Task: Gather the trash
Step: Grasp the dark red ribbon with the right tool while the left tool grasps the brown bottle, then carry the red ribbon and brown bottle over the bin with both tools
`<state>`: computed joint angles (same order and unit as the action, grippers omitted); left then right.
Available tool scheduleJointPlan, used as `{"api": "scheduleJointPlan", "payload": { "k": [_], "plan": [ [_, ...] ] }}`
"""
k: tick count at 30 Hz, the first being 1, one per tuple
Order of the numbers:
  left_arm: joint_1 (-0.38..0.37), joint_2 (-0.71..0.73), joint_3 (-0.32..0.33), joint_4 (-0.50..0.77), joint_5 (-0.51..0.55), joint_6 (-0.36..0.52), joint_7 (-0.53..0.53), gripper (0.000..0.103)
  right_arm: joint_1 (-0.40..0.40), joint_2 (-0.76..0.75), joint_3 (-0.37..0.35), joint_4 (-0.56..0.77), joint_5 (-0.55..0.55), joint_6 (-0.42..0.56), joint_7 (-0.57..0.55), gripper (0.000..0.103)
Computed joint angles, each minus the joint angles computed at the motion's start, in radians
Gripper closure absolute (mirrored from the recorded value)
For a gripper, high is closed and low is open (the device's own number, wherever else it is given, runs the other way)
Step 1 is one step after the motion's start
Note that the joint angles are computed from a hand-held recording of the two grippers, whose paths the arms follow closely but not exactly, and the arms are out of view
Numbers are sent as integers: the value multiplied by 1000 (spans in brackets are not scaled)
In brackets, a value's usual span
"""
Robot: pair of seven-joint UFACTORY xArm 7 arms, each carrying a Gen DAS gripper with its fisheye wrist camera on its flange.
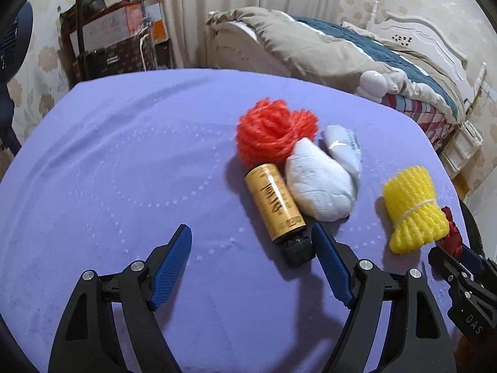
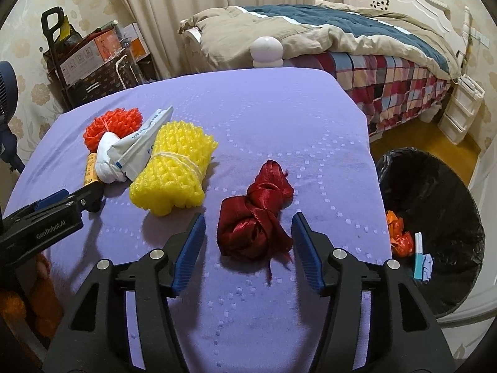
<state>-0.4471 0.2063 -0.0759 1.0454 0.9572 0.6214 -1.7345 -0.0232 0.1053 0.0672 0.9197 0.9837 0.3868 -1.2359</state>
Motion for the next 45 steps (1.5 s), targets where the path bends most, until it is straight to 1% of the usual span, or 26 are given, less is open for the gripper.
{"api": "scheduleJointPlan", "payload": {
  "k": [8,13,14,15,16,17,20,22,23,24,26,28,29,31,32,34,37,45],
  "plan": [
    [14,-52,-13,-66,4,9,-13,26,4,-5,2,-8,11,-5,-11,44],
    [24,-35,-17,-43,19,2,10,27,4,-4,0,-7,9,-3,-10,44],
    [22,-30,-16,-36,33,4,13,32,4,-5,0,-8,8,-3,-8,44],
    [22,-25,-14,-29,38,2,20,34,4,-4,0,-7,10,-3,-9,44],
    [23,-19,-13,-23,41,-2,30,39,4,-4,0,-7,10,-5,-7,44],
    [25,-14,-11,-19,39,-11,43,46,5,-2,0,-6,8,-6,-5,44],
    [24,-11,-4,-21,41,-34,56,55,6,-3,2,-9,5,-15,-1,44],
    [22,-16,0,-29,55,-45,46,58,8,-2,3,-8,0,-22,4,44],
    [21,-17,1,-30,59,-49,42,63,8,-3,3,-9,0,-26,6,44],
    [21,-20,1,-34,65,-55,37,65,8,-1,3,-8,-3,-28,9,44],
    [20,-22,0,-38,72,-56,34,74,8,-1,4,-7,-8,-29,13,47],
    [19,-25,-2,-41,78,-59,36,77,8,-3,5,-12,-12,-38,12,54],
    [19,-27,-3,-45,83,-63,34,77,9,-5,6,-14,-15,-42,13,56],
    [19,-31,-4,-51,93,-71,26,77,10,-9,6,-21,-15,-50,9,64],
    [19,-34,-5,-55,98,-76,18,77,11,-11,6,-23,-16,-52,9,66],
    [21,-43,-6,-68,111,-90,2,77,10,-17,6,-29,-5,-53,-2,74],
    [23,-58,-12,-86,124,-97,-19,77,10,-25,2,-37,10,-48,-14,77],
    [13,-110,-53,-129,180,-74,-89,77,15,-64,-22,-65,47,-26,-45,78]
  ]
}}
